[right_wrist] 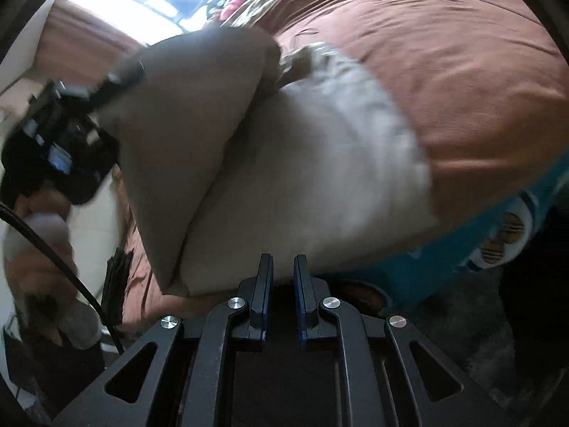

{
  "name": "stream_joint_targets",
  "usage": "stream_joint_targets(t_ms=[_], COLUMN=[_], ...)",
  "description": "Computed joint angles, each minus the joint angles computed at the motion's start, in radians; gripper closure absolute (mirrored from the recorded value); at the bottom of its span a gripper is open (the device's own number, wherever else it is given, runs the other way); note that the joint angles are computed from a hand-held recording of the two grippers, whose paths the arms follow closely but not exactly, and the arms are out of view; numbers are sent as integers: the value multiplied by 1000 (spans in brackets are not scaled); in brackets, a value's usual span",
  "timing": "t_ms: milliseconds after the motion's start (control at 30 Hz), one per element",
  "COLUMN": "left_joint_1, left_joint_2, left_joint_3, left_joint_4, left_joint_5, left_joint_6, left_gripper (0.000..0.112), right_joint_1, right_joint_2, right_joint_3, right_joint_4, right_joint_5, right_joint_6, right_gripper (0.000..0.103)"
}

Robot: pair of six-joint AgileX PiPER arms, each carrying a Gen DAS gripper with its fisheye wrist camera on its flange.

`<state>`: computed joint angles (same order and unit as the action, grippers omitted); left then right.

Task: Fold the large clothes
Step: 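Lift the jacket with both tools and fold it over onto itself, then release the jacket with both tools and pull them back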

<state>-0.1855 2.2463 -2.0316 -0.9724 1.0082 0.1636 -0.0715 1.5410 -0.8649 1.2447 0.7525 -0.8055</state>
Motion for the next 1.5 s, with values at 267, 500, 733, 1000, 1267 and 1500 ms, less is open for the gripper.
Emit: stream_joint_targets(t_ms=[267, 500, 733, 1000, 1267, 1500], left_joint_1=[-75, -145, -122, -4, 150, 234], left_joint_2=[78, 54, 121, -87, -263, -302], left_joint_3=[-127, -8, -88, 201, 502, 725], left_joint_4=[134, 131, 54, -35, 63, 163], left_joint_5=[46, -9, 111, 12, -156, -326], left_joint_6=[-60, 6, 19, 181, 235, 213], left_gripper=[98, 98, 50, 29, 29, 29], right_joint_1=[-166, -245, -269, -175, -61, -11], right_joint_2=[-54, -57, -51, -23, 94, 119], right_joint_3=[98, 122, 125, 34, -118, -176], right_joint_4=[112, 139, 149, 118, 37, -47], right_joint_5=[94, 159, 170, 144, 33, -35], right_joint_6=[-89, -106, -121, -97, 32, 126], right_gripper=[26, 25, 25, 25, 32, 88])
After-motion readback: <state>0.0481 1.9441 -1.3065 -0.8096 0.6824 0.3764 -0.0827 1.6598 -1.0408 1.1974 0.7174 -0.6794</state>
